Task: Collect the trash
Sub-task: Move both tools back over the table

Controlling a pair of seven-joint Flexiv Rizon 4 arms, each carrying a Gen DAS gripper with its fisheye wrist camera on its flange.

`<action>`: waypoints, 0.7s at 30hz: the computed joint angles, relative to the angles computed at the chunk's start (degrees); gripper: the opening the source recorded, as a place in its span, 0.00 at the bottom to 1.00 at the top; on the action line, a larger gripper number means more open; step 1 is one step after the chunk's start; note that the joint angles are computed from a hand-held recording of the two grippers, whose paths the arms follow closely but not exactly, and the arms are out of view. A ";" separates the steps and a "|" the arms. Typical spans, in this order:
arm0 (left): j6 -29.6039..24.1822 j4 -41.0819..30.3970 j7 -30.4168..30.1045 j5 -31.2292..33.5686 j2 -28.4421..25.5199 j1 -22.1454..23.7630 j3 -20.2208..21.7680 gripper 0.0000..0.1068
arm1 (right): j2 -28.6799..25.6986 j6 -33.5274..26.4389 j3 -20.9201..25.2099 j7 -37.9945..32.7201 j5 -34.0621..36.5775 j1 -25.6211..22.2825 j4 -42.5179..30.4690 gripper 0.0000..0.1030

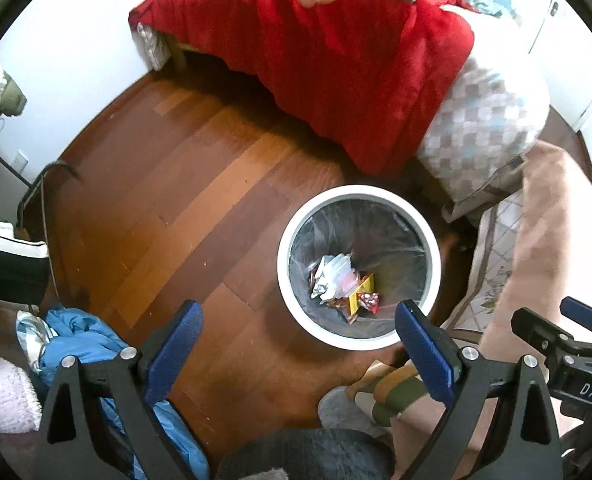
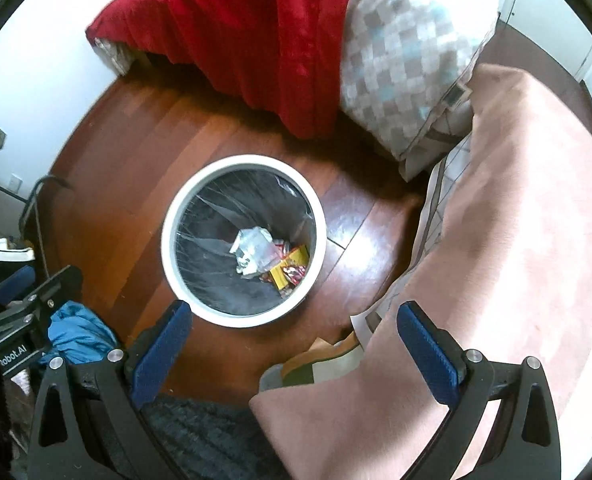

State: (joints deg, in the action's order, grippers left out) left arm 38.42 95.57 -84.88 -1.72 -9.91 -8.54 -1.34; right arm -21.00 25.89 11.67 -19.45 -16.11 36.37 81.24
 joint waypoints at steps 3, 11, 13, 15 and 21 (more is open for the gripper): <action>0.26 1.24 0.48 -0.72 3.22 -0.12 0.03 0.92 | 2.81 0.93 0.24 1.80 -1.43 0.57 1.51 1.00; -0.36 2.09 -1.67 -0.85 10.28 -2.31 -1.90 0.92 | 15.55 8.02 2.65 11.43 -4.44 -0.92 10.51 1.00; 0.46 2.16 -2.26 -0.89 10.80 -3.77 -3.34 0.92 | 19.42 8.43 3.60 13.79 -4.81 -2.25 13.43 1.00; 0.68 1.53 -3.52 -0.36 10.18 -5.66 -5.13 0.92 | 24.69 7.03 4.67 15.59 -4.15 -4.16 17.01 1.00; 0.18 -4.16 -10.97 4.55 3.08 -14.43 -10.83 0.92 | 41.97 -10.80 6.22 12.29 2.96 -10.98 25.84 1.00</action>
